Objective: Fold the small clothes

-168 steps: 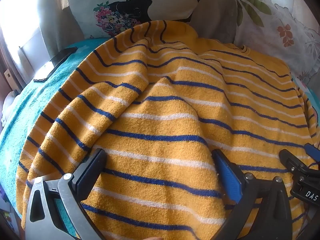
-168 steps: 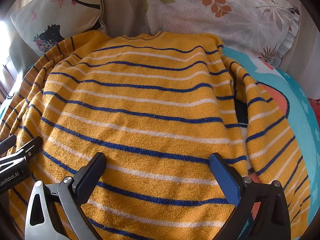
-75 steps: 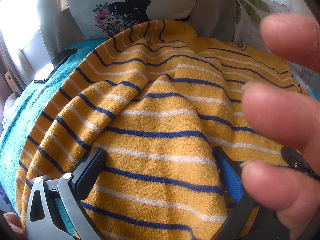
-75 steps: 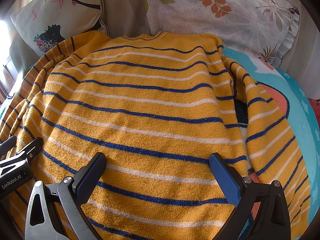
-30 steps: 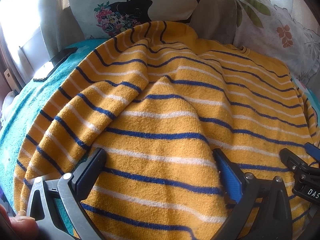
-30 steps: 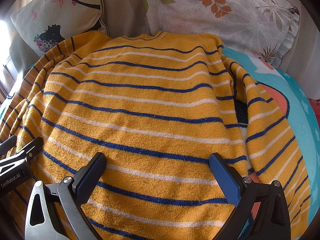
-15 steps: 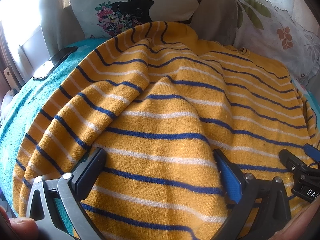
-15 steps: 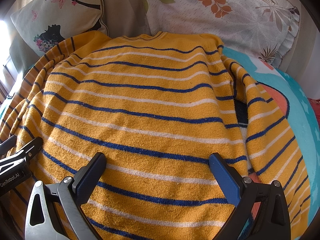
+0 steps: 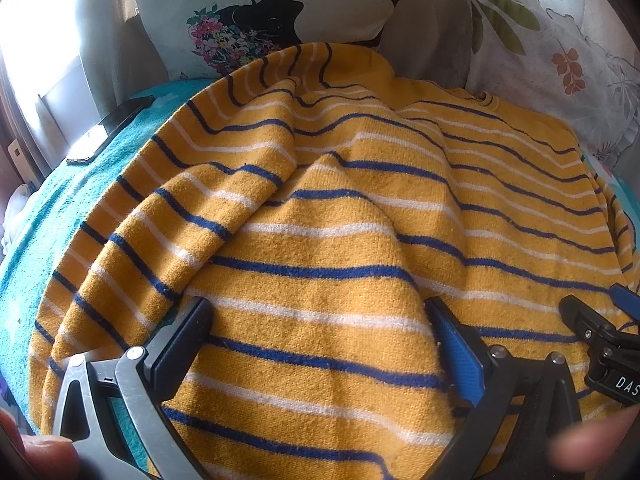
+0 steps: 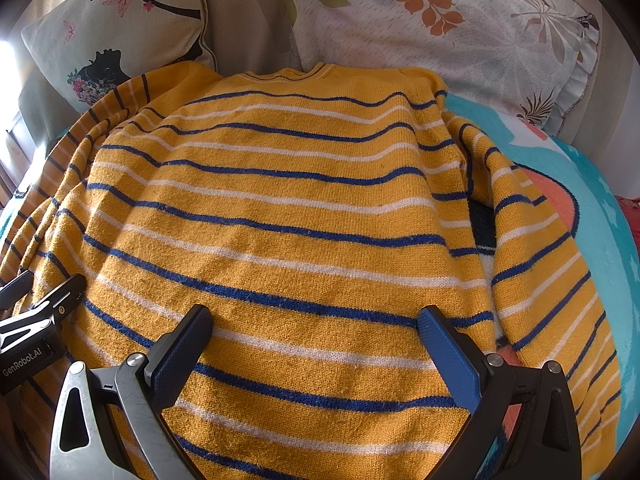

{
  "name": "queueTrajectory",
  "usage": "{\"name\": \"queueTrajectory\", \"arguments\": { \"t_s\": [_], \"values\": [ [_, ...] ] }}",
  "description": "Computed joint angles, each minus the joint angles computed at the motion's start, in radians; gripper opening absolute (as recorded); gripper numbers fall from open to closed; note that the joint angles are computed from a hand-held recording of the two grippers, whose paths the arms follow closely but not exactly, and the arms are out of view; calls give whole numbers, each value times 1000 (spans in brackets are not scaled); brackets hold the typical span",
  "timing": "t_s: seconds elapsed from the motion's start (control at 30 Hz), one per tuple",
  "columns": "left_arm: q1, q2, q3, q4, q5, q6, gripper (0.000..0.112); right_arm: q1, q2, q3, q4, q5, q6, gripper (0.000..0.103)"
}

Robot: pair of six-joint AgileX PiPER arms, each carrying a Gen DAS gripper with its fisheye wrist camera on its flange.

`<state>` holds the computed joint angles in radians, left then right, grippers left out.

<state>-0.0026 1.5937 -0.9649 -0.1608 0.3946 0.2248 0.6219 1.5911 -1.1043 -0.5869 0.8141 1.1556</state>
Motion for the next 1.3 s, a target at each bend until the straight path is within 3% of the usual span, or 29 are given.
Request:
{"name": "queueTrajectory", "arguments": {
  "t_s": [0.33,1.3],
  "values": [
    [-8,-1,0,58,-6,-48,103,0,-2,2,0,-1,0,103],
    [24,-1,1,-29,-1,46,103,-2,-2,4,1,-4,-1,103]
  ]
}}
